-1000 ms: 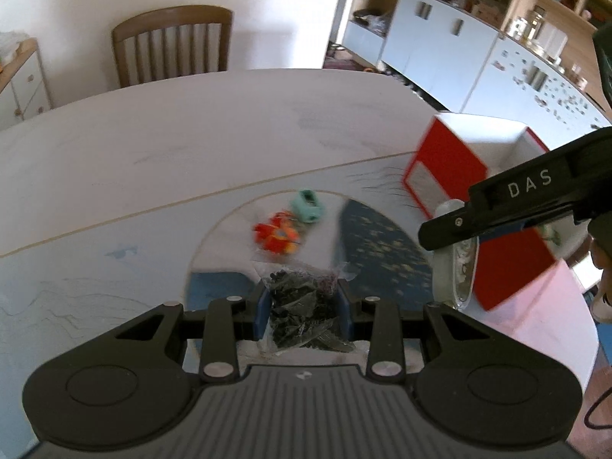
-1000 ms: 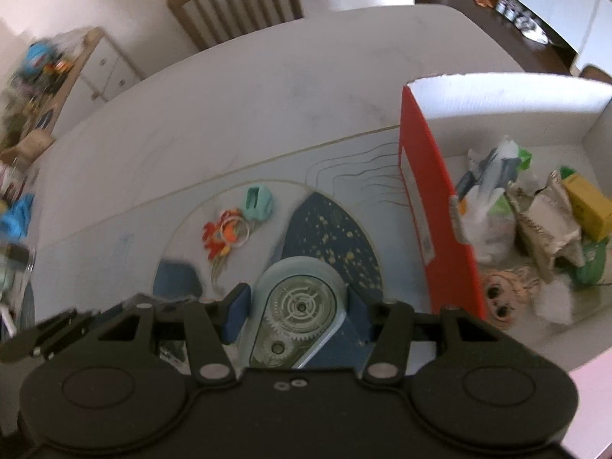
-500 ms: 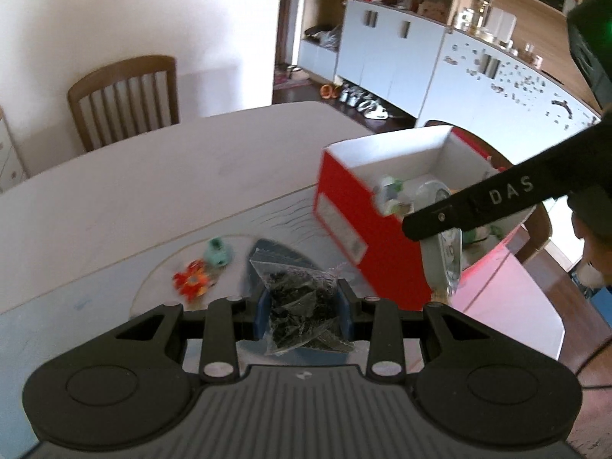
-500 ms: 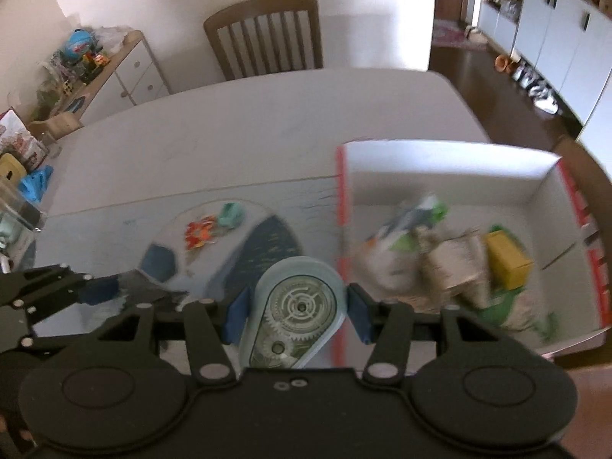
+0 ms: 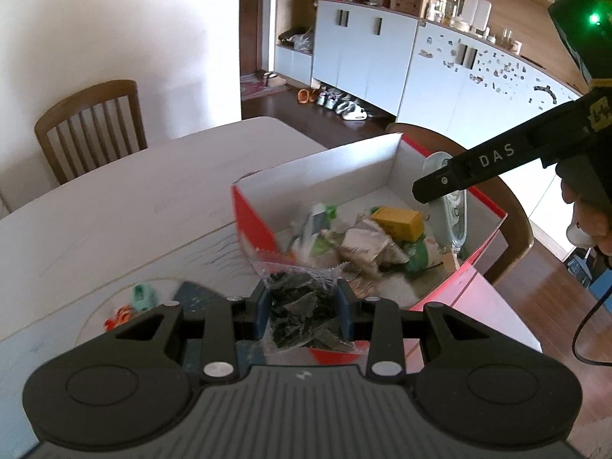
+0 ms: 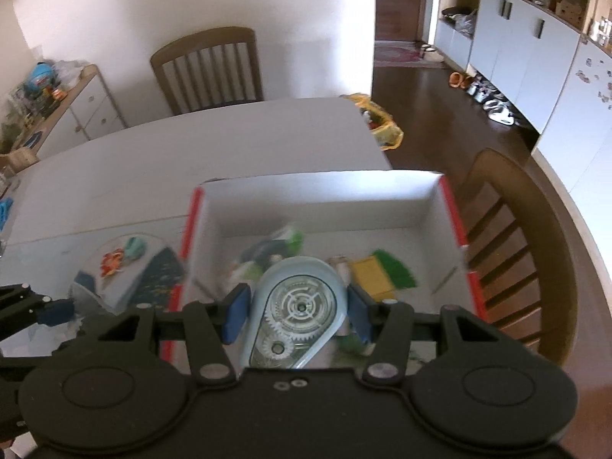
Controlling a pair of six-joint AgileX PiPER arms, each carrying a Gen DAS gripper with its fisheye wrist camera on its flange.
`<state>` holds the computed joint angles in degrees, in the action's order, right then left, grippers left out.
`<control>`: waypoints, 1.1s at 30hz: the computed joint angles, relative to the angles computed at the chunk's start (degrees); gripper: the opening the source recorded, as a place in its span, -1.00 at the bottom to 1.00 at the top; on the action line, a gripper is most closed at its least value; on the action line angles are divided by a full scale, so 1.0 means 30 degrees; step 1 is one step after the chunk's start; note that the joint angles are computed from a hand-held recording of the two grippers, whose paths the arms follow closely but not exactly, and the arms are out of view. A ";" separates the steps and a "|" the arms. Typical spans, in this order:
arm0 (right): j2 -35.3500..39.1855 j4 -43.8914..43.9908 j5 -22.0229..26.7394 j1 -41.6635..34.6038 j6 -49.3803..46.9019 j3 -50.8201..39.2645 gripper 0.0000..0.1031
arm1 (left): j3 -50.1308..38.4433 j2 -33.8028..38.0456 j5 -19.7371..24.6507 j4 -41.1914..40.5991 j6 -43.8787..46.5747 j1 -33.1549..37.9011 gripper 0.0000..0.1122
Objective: Organize objects
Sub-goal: 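Carry black bag with left tool while right tool carries tape roller into box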
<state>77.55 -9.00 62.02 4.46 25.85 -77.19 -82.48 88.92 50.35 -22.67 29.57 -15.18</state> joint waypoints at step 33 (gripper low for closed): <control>0.2965 0.2744 -0.4297 -0.6165 -1.2287 0.3358 0.04 | -0.8613 0.9098 0.2799 0.7755 -0.9402 -0.6002 -0.39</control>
